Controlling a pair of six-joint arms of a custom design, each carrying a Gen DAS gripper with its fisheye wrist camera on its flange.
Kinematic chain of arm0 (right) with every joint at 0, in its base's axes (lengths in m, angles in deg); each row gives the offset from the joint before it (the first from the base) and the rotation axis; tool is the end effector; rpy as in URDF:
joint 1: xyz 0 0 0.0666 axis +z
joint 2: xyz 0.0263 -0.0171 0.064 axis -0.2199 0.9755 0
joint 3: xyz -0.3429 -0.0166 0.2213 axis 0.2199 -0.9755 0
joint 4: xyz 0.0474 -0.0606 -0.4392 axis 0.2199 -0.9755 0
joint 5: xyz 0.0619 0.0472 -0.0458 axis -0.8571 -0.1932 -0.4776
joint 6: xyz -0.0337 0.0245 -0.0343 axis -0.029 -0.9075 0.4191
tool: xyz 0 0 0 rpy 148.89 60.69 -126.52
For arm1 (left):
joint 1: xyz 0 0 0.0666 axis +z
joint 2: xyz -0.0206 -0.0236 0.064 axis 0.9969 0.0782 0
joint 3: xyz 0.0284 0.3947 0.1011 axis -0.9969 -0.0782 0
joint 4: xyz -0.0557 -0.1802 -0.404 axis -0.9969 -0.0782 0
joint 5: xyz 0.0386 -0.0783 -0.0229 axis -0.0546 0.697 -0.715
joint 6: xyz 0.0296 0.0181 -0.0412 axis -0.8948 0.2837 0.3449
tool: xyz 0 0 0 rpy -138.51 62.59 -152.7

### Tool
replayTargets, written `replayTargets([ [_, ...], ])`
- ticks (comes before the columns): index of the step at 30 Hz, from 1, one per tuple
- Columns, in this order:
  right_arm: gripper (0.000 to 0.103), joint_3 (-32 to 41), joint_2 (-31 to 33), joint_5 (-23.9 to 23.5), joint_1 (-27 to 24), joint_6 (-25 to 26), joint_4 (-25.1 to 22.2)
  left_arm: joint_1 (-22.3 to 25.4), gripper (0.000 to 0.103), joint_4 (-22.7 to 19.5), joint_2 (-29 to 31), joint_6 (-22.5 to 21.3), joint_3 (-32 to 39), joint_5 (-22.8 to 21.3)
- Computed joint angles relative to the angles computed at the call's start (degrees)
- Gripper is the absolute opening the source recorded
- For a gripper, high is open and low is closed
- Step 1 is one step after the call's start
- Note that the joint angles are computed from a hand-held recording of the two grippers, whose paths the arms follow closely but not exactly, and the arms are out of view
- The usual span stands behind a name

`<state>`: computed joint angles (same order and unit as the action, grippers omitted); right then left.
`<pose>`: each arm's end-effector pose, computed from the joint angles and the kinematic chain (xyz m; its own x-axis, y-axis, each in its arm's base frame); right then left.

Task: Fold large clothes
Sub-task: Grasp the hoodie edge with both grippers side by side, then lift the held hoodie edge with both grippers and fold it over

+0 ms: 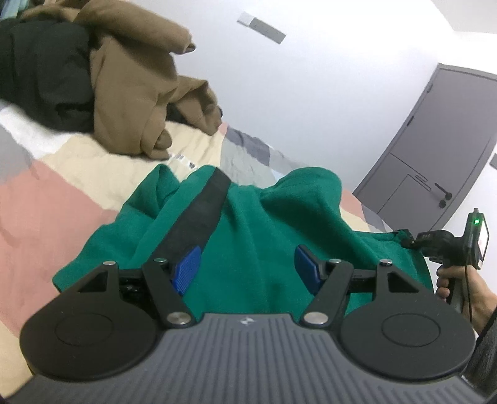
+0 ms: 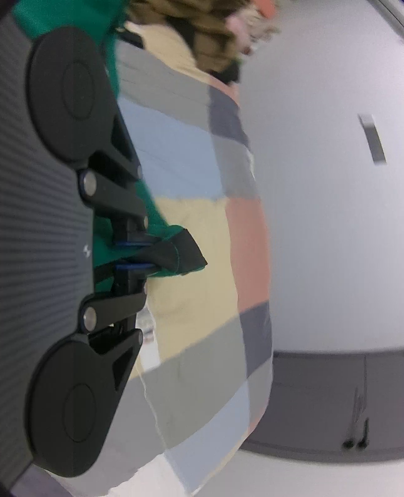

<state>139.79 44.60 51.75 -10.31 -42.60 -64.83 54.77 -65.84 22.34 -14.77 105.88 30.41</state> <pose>0.4636 0.0251 0.5415 -0.5179 -0.0128 -0.8553 -0.1814 0.9788 0.0952 0.1921 -0.0941 0.4544 -0.3155 -0.5192 -0.7943 -0.2291 0.8539 -0.4673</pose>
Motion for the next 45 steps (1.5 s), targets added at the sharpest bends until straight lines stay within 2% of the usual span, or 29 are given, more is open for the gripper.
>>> replayTargets([
  [7,0.013,-2.48,3.38,3.61,-1.09,-0.14,2.01,-0.50,0.072,-1.39,1.88,-2.18,0.64,-0.06],
  [9,0.013,-3.53,4.55,4.49,-0.52,-0.31,2.29,-0.73,0.072,-3.40,3.36,-3.30,1.45,-0.90],
  [15,0.014,-4.15,5.46,4.18,-0.13,-0.20,2.66,-1.29,0.072,-4.65,5.51,-5.37,1.68,-2.08],
  [18,0.020,-4.33,4.17,2.17,-0.95,-1.03,1.37,-1.64,0.072,-5.68,6.16,-5.28,1.92,-2.81],
  [22,0.021,-6.37,0.84,-1.36,-1.88,-2.69,1.68,-2.81,0.072,-6.89,6.90,-4.61,2.49,-4.75],
  [26,0.022,-7.02,-3.09,-6.14,-3.65,-2.83,-1.30,-4.12,0.072,-8.24,7.42,-3.25,3.17,-6.81],
  [27,0.025,-7.30,-4.31,-7.77,-4.28,-2.90,-2.09,-4.84,0.072,-9.15,7.52,-2.34,3.58,-7.48],
  [28,0.039,-7.71,-5.59,-9.00,-4.85,-3.07,-2.60,-5.45,0.072,-9.76,7.55,-1.66,3.88,-8.01],
  [29,0.045,-8.27,-7.02,-10.94,-5.67,-3.04,-3.00,-6.10,0.072,-10.31,7.62,-1.11,4.20,-8.59],
  [30,0.056,-8.91,-8.51,-12.74,-6.49,-3.46,-3.18,-7.10,0.072,-11.22,7.65,-0.24,4.60,-9.60],
  [31,0.058,-9.52,-10.01,-14.67,-7.36,-3.94,-3.41,-8.05,0.072,-12.10,7.68,0.68,4.96,-10.41],
  [36,0.058,-11.01,-15.77,-24.51,-11.11,-6.74,-8.63,-14.88,0.072,-16.56,7.61,6.12,7.03,-13.84],
  [39,0.058,-12.36,-19.29,-28.32,-11.61,-7.42,-12.66,-19.98,0.072,-19.14,8.49,9.62,8.66,-15.76],
  [42,0.058,-14.96,-23.01,-33.09,-11.58,-8.48,-15.99,-23.34,0.072,-20.45,9.99,12.03,9.79,-16.11],
  [45,0.058,-17.12,-25.35,-35.29,-10.26,-9.89,-20.69,-24.64,0.072,-20.77,11.40,14.02,10.37,-14.81],
])
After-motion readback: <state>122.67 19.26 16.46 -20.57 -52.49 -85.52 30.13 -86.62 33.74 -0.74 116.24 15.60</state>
